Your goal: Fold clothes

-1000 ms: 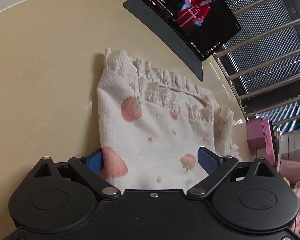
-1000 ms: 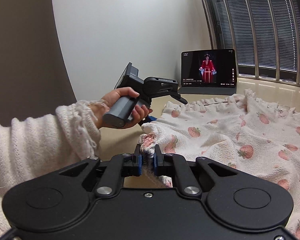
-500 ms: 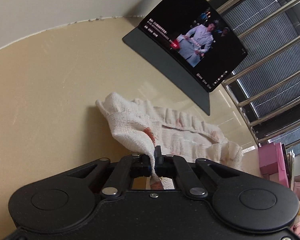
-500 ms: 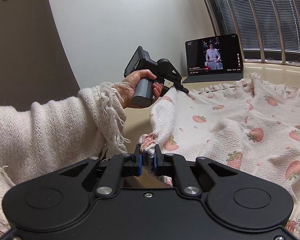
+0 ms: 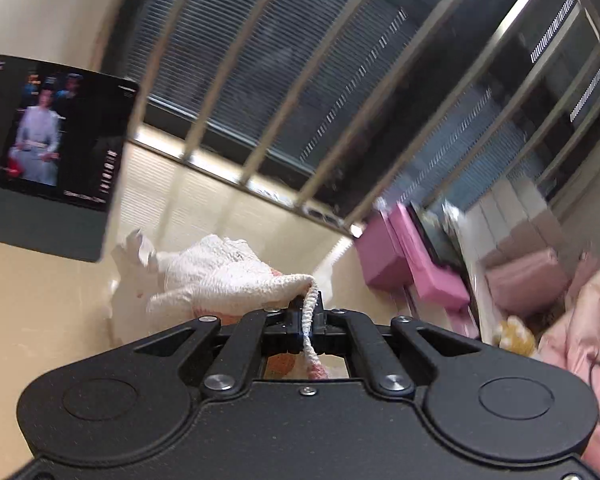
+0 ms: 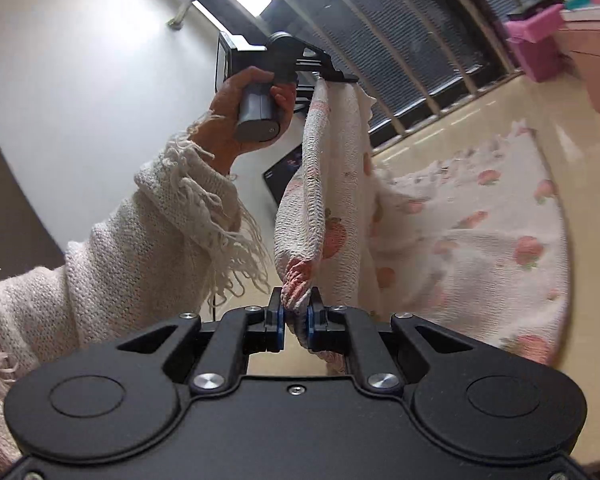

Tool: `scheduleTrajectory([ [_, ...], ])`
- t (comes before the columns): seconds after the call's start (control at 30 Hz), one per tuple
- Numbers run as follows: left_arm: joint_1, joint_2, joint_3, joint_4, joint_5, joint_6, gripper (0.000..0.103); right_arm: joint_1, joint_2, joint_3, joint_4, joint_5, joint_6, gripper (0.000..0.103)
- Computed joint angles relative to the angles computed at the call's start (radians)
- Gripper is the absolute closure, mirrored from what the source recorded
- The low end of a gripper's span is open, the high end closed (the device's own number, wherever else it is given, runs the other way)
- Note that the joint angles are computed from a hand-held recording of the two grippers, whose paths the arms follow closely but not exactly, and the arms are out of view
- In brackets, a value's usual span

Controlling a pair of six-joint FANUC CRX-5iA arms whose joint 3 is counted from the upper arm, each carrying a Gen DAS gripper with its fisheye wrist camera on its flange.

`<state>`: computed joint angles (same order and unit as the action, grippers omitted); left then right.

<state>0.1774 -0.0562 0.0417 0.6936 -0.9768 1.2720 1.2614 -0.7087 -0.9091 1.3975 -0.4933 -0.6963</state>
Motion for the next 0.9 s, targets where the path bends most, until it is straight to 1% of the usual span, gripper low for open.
scheduleTrajectory([
  [0.07, -0.137, 0.070, 0.079, -0.192, 0.001, 0.120, 0.101, 0.055, -0.044, -0.038, -0.060, -0.103, -0.030, 0.093],
  [0.1, -0.189, 0.102, 0.098, -0.252, 0.005, 0.155, 0.101, 0.082, -0.066, -0.055, -0.089, -0.154, -0.047, 0.093],
  [0.13, -0.234, 0.135, 0.108, -0.294, 0.008, 0.182, 0.101, 0.088, -0.080, -0.074, -0.101, -0.165, -0.066, 0.093],
  [0.2, -0.287, 0.183, 0.120, -0.328, 0.000, 0.219, 0.101, 0.095, -0.107, -0.111, -0.125, -0.180, -0.103, 0.093],
  [0.33, -0.352, 0.228, 0.141, -0.399, -0.008, 0.239, 0.100, 0.062, -0.152, -0.169, -0.134, -0.136, -0.176, 0.093],
  [0.37, -0.362, 0.235, 0.146, -0.410, -0.013, 0.244, 0.098, 0.053, -0.159, -0.177, -0.134, -0.125, -0.188, 0.093],
  [0.4, -0.363, 0.243, 0.149, -0.401, -0.021, 0.242, 0.093, 0.043, -0.162, -0.184, -0.130, -0.112, -0.202, 0.093],
  [0.43, -0.364, 0.252, 0.152, -0.393, -0.029, 0.241, 0.090, 0.032, -0.165, -0.190, -0.125, -0.100, -0.216, 0.093],
  [0.47, -0.365, 0.257, 0.153, -0.384, -0.032, 0.240, 0.079, 0.021, -0.168, -0.196, -0.120, -0.087, -0.231, 0.093],
  [0.5, -0.365, 0.252, 0.143, -0.374, -0.015, 0.234, 0.061, 0.004, -0.163, -0.201, -0.105, -0.069, -0.247, 0.093],
  [0.57, -0.366, 0.243, 0.122, -0.354, 0.020, 0.223, 0.044, -0.034, -0.150, -0.209, -0.069, -0.030, -0.283, 0.093],
  [0.6, -0.365, 0.234, 0.109, -0.345, 0.038, 0.215, 0.041, -0.016, -0.148, -0.201, -0.082, -0.046, -0.270, 0.091],
  [0.63, -0.359, 0.208, 0.087, -0.339, 0.055, 0.198, 0.040, 0.006, -0.146, -0.191, -0.099, -0.067, -0.254, 0.089],
  [0.7, -0.345, 0.158, 0.044, -0.327, 0.089, 0.161, 0.037, 0.046, -0.152, -0.173, -0.140, -0.113, -0.208, 0.079],
  [0.73, -0.338, 0.134, 0.023, -0.320, 0.105, 0.142, 0.037, 0.062, -0.158, -0.170, -0.147, -0.133, -0.196, 0.069],
  [0.77, -0.331, 0.110, 0.003, -0.311, 0.121, 0.123, 0.036, 0.101, -0.167, -0.166, -0.156, -0.182, -0.182, 0.056],
  [0.8, -0.322, 0.083, -0.018, -0.301, 0.134, 0.099, 0.034, 0.142, -0.176, -0.161, -0.164, -0.235, -0.169, 0.049],
  [0.87, -0.289, -0.002, -0.087, -0.272, 0.149, 0.015, 0.027, 0.237, -0.178, -0.134, -0.187, -0.361, -0.127, 0.028],
  [0.9, -0.271, -0.049, -0.124, -0.258, 0.156, -0.030, 0.023, 0.286, -0.182, -0.124, -0.196, -0.422, -0.110, 0.022],
])
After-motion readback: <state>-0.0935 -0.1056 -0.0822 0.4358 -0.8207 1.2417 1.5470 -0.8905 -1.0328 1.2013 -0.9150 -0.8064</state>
